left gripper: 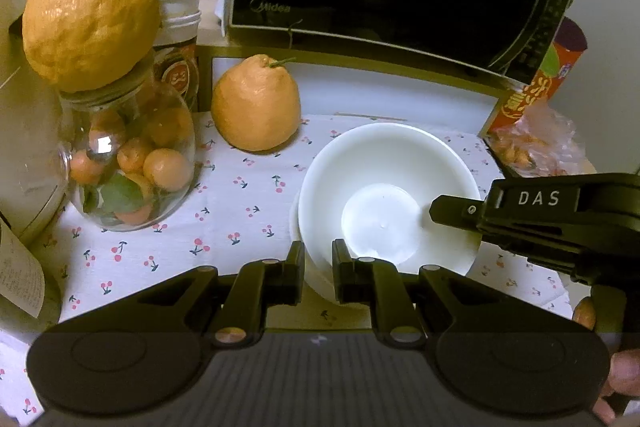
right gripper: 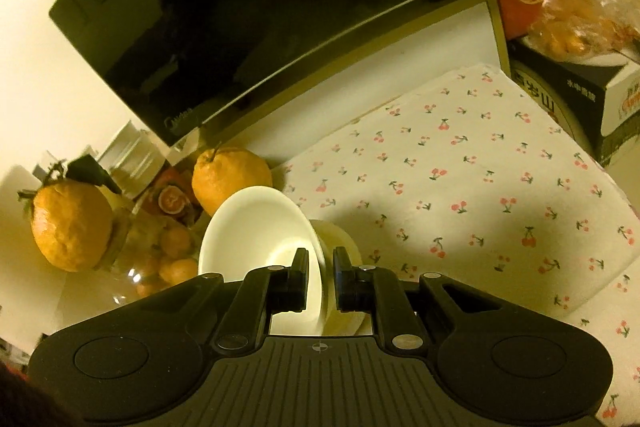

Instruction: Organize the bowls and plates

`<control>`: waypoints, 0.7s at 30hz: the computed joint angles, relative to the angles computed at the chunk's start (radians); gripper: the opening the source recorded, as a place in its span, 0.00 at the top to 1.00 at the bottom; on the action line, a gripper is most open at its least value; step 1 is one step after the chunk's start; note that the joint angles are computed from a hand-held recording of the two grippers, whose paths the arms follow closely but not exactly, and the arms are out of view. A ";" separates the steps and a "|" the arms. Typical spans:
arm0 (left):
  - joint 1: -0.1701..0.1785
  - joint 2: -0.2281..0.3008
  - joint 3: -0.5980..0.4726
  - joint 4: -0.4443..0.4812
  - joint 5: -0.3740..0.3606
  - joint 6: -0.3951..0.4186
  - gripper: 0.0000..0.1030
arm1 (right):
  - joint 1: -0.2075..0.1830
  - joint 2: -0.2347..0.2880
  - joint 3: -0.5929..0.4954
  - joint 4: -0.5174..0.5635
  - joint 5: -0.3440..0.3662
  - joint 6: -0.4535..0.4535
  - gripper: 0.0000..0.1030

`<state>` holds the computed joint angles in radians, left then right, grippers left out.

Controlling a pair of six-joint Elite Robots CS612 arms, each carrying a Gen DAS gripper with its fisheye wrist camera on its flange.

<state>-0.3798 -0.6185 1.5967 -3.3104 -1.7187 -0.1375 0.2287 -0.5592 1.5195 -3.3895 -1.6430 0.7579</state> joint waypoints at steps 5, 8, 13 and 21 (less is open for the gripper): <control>0.000 0.009 -0.014 0.014 0.006 -0.009 0.88 | 0.005 0.015 -0.025 0.033 -0.017 -0.009 0.87; -0.001 0.013 -0.018 0.021 0.012 -0.010 0.88 | 0.006 0.022 -0.036 0.052 -0.022 -0.002 0.87; -0.002 0.021 -0.028 0.037 0.018 -0.010 0.87 | 0.007 0.030 -0.047 0.069 -0.033 -0.007 0.87; -0.001 0.024 -0.032 0.036 0.020 -0.007 0.87 | 0.011 0.035 -0.056 0.073 -0.046 -0.027 0.85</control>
